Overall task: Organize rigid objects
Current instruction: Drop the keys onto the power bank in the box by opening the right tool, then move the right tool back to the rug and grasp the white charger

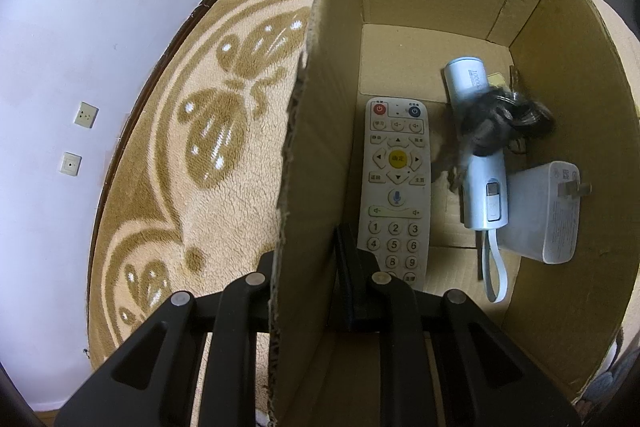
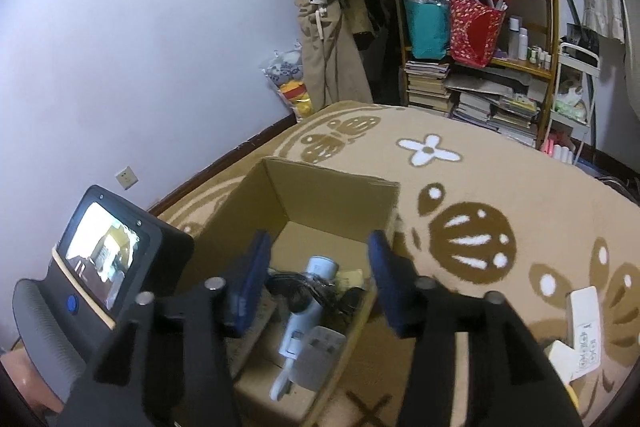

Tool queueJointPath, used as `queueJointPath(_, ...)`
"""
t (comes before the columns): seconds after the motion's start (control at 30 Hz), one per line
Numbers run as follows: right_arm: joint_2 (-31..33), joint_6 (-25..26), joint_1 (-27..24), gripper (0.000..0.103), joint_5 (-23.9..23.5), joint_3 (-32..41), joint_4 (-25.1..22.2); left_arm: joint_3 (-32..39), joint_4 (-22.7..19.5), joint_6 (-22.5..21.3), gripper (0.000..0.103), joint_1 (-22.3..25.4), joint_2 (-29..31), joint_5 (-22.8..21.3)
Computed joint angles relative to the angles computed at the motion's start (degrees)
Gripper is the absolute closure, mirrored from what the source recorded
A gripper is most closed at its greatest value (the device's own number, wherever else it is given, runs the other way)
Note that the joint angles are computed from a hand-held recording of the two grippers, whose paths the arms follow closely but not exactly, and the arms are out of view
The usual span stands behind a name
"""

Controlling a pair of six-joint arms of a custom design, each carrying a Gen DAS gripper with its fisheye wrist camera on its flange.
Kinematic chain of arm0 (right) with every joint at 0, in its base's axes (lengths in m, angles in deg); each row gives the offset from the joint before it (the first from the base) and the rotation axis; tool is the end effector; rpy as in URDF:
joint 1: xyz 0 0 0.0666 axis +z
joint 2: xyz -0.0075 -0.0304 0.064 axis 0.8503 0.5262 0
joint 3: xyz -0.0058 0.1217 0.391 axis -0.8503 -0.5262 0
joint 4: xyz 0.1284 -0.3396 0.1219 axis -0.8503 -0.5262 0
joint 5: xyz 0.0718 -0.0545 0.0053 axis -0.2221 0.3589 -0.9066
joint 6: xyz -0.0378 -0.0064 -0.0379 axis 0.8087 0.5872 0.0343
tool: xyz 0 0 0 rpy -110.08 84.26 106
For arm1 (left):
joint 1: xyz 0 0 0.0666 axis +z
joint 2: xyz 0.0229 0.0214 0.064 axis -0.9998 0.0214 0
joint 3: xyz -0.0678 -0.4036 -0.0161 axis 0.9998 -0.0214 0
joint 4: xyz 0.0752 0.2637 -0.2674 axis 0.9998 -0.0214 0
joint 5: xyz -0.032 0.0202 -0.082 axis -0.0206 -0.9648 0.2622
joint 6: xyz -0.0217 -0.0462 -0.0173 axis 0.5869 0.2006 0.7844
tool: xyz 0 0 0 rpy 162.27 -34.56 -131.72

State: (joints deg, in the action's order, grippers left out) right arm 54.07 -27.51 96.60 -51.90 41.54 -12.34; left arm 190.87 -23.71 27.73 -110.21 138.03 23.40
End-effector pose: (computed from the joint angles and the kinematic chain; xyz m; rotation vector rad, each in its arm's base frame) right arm 0.5748 0.4292 0.4086 0.4160 2.2245 0.0610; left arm 0.6649 -0.2534 0.3576 0.8239 2.7510 0.2821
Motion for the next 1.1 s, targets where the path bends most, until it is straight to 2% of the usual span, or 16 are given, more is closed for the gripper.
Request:
queueJointPath(0.1, -0.59, -1.43, -0.23, 0.040, -0.01, -0.19, -4.18, 0.16, -0.08, 0.04, 0.085, -0.03, 0.12, -0.05)
queueJointPath(0.13, -1.20, -2.52, -0.42, 0.034, -0.19, -1.08, -5.00, 0.22, -0.13, 0.04, 0.085, -0.04, 0.17, -0.06)
queueJointPath(0.17, -2.01, -3.45, -0.60, 0.029, -0.39, -2.44, -4.93, 0.34, -0.23, 0.08, 0.085, -0.03, 0.26, -0.04)
queueJointPath(0.27, -4.79, -6.65, -1.16, 0.021, -0.83, -7.18, -4.14, 0.72, -0.47, 0.14, 0.085, 0.01, 0.48, 0.07)
queueJointPath(0.43, -7.02, -11.48, -1.89, 0.009, -0.42, -10.81, -7.03, 0.69, -0.36, 0.04, 0.085, 0.02, 0.53, 0.03)
queueJointPath(0.67, -8.90, -15.53, -2.54, 0.001, -1.58, -14.65, -10.43, 0.84, -0.41, -0.08, 0.085, -0.05, 0.60, -0.21)
queueJointPath(0.73, -9.06, -17.27, -2.73, 0.000, -1.82, -15.39, -12.44, 0.68, -0.26, -0.22, 0.085, -0.08, 0.52, -0.32)
queueJointPath(1.1, -11.23, -24.27, -3.57, 0.000, -4.47, -21.08, -17.32, 0.07, 0.15, -0.31, 0.085, -0.12, 0.24, -0.42)
